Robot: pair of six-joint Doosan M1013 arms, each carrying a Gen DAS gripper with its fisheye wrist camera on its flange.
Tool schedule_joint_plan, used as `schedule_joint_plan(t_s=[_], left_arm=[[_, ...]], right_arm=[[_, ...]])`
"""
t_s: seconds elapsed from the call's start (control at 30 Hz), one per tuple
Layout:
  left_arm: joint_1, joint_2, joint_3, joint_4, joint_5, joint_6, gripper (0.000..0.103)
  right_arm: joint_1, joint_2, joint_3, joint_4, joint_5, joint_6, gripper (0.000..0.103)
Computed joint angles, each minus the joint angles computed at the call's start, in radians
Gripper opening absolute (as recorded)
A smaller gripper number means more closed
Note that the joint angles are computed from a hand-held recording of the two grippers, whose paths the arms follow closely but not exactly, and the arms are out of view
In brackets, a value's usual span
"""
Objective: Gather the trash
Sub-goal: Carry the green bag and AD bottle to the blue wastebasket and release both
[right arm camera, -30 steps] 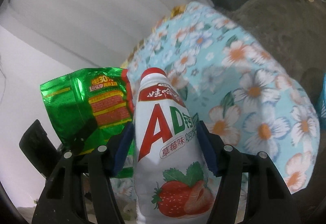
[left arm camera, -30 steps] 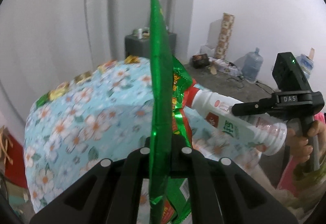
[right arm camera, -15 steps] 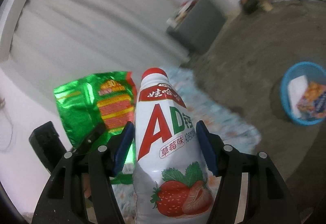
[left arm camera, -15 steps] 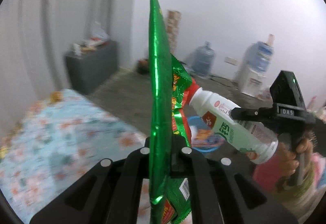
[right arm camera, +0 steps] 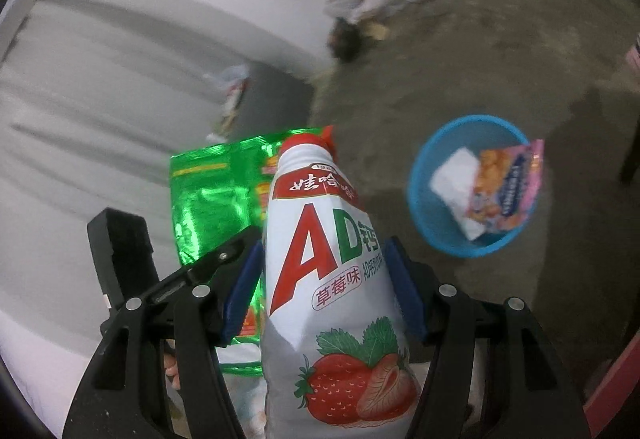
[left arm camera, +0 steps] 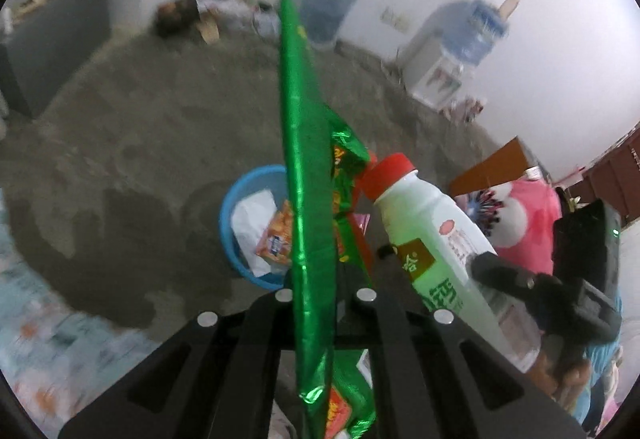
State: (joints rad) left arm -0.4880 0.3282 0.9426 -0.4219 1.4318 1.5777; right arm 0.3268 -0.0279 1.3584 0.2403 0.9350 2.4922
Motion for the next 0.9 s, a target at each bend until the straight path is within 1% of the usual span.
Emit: schedule_joint_plan(t_s=[0.07, 0.1, 0.13, 0.17, 0.2, 0.23, 0.27, 0.3, 0.33, 0.37, 0.4, 0.47, 0.5, 0.53, 0.6, 0.63, 0.77, 0.83, 0.87, 0.9], left_arm=[[-0.011, 0.043, -0.030, -0.004, 0.014, -0.008, 0.002], [-0.016, 0.069, -0.045, -0.003, 0.021, -0.009, 0.002], [-0.024, 0.087, -0.061, 0.006, 0.026, -0.017, 0.002], [-0.033, 0.099, -0.064, 0.024, 0.025, -0.030, 0.007], [-0.037, 0.116, -0.073, 0.045, 0.025, -0.043, 0.029], [-0.044, 0.138, -0.087, 0.076, 0.028, -0.066, 0.048], [-0.053, 0.154, -0.094, 0.115, 0.031, -0.090, 0.078], [-0.064, 0.161, -0.086, 0.162, 0.014, -0.119, 0.080], [-0.068, 0.167, -0.086, 0.190, 0.014, -0.139, 0.080], [-0.069, 0.174, -0.088, 0.210, 0.023, -0.157, 0.080], [-0.067, 0.183, -0.095, 0.225, 0.046, -0.182, 0.080], [-0.057, 0.174, -0.081, 0.211, 0.039, -0.210, 0.080], [-0.049, 0.167, -0.075, 0.201, 0.036, -0.211, 0.080], [-0.044, 0.161, -0.078, 0.194, 0.035, -0.204, 0.080], [-0.041, 0.137, -0.071, 0.207, 0.012, -0.172, 0.080], [-0.051, 0.126, -0.070, 0.221, 0.002, -0.172, 0.080], [-0.041, 0.080, -0.070, 0.217, -0.044, -0.113, 0.080], [-0.036, 0.045, -0.058, 0.211, -0.068, -0.093, 0.080], [-0.034, 0.028, -0.054, 0.206, -0.076, -0.083, 0.080], [-0.031, 0.004, -0.041, 0.200, -0.087, -0.074, 0.081]], right_arm=[[-0.028, 0.015, 0.013, 0.008, 0.008, 0.011, 0.059], [-0.043, 0.002, 0.028, 0.016, 0.015, 0.004, 0.059], [-0.056, 0.011, 0.032, 0.016, 0.022, 0.012, 0.059], [-0.064, 0.019, 0.034, 0.017, 0.026, 0.014, 0.059], [-0.070, 0.028, 0.038, 0.014, 0.026, 0.016, 0.059], [-0.081, 0.043, 0.046, 0.014, 0.020, 0.018, 0.061], [-0.088, 0.046, 0.054, 0.017, 0.019, 0.023, 0.062], [-0.098, 0.056, 0.066, 0.025, 0.012, 0.020, 0.066], [-0.104, 0.070, 0.077, 0.024, 0.009, 0.026, 0.071], [-0.108, 0.082, 0.086, 0.025, 0.011, 0.029, 0.071], [-0.111, 0.100, 0.092, 0.023, 0.037, 0.031, 0.071], [-0.103, 0.119, 0.082, -0.030, 0.111, 0.072, 0.071], [-0.096, 0.115, 0.093, -0.051, 0.117, 0.090, 0.071], [-0.094, 0.105, 0.107, -0.049, 0.101, 0.094, 0.071], [-0.086, 0.083, 0.126, -0.060, 0.089, 0.109, 0.071], [-0.080, 0.074, 0.127, -0.078, 0.097, 0.117, 0.071], [-0.052, 0.041, 0.124, -0.161, 0.120, 0.139, 0.071], [-0.030, 0.027, 0.107, -0.208, 0.139, 0.139, 0.071], [-0.026, 0.029, 0.108, -0.220, 0.131, 0.129, 0.071], [-0.007, 0.026, 0.089, -0.250, 0.146, 0.124, 0.071]])
